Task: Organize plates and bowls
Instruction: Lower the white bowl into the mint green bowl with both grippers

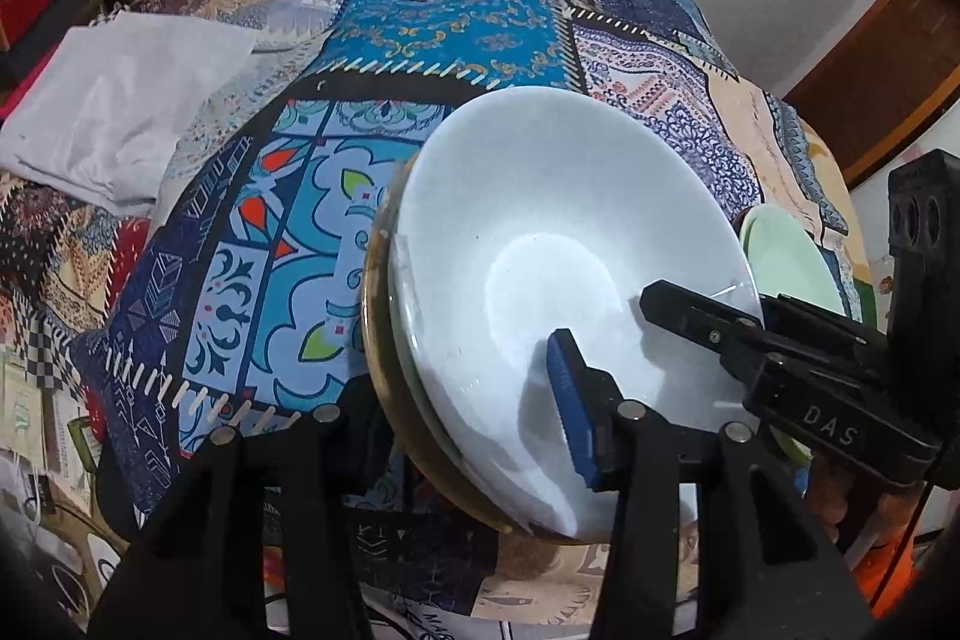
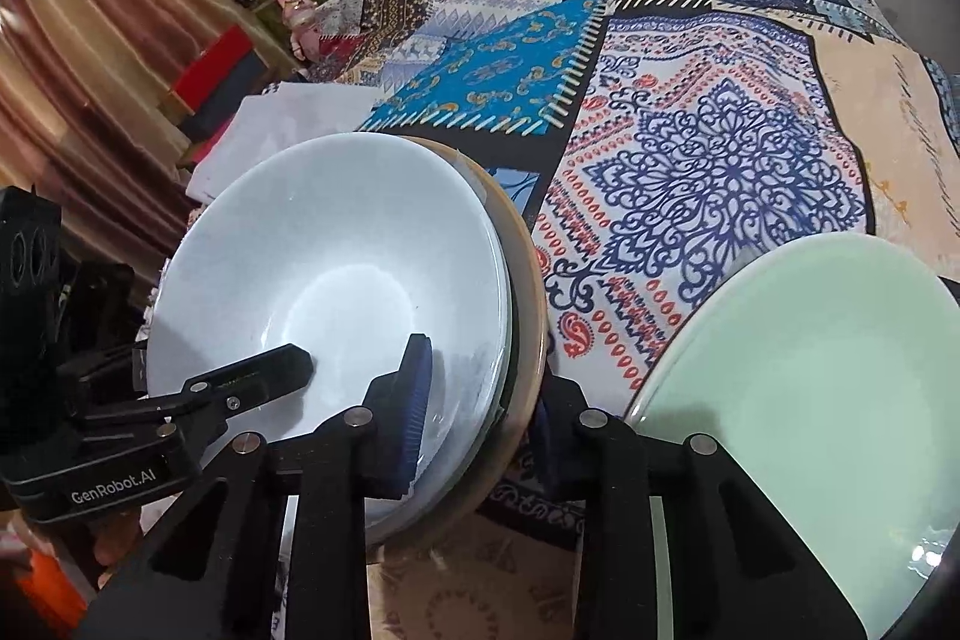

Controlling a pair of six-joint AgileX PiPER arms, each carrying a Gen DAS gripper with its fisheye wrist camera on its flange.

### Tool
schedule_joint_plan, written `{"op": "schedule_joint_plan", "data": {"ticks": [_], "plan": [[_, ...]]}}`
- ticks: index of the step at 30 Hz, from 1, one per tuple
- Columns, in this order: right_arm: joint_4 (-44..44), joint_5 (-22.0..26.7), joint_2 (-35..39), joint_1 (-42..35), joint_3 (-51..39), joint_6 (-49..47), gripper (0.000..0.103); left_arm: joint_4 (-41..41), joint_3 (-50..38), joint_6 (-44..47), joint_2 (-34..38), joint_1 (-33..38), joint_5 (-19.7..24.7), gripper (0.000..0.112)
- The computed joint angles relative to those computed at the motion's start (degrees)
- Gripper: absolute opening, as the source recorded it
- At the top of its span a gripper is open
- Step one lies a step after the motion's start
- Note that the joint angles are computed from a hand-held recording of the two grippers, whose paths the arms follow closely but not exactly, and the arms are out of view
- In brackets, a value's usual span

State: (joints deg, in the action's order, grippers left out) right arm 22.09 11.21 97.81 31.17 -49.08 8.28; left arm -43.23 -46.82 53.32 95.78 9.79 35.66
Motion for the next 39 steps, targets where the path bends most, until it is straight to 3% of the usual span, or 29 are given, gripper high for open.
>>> {"op": "schedule_joint_plan", "data": {"ticks": [5,10,19,39], "plan": [[-1.42,-0.51,-3.12,-0.63,1.9,1.83,0.027,-0.16,-0.61,-0.75,-1.22,-0.99,0.73,0.047],[-13.94,0.3,-7.16,-0.59,2.88,13.93,0.027,0.09,-1.29,-1.96,-3.66,-2.4,1.49,0.047],[-26.57,3.55,-14.8,-1.96,5.17,25.44,0.027,1.36,-2.76,-6.08,-7.62,-6.66,3.21,0.047],[-24.27,9.14,-29.8,-11.5,13.47,19.39,0.027,5.22,-3.99,-16.83,-11.65,-22.49,0.84,0.047]]}}
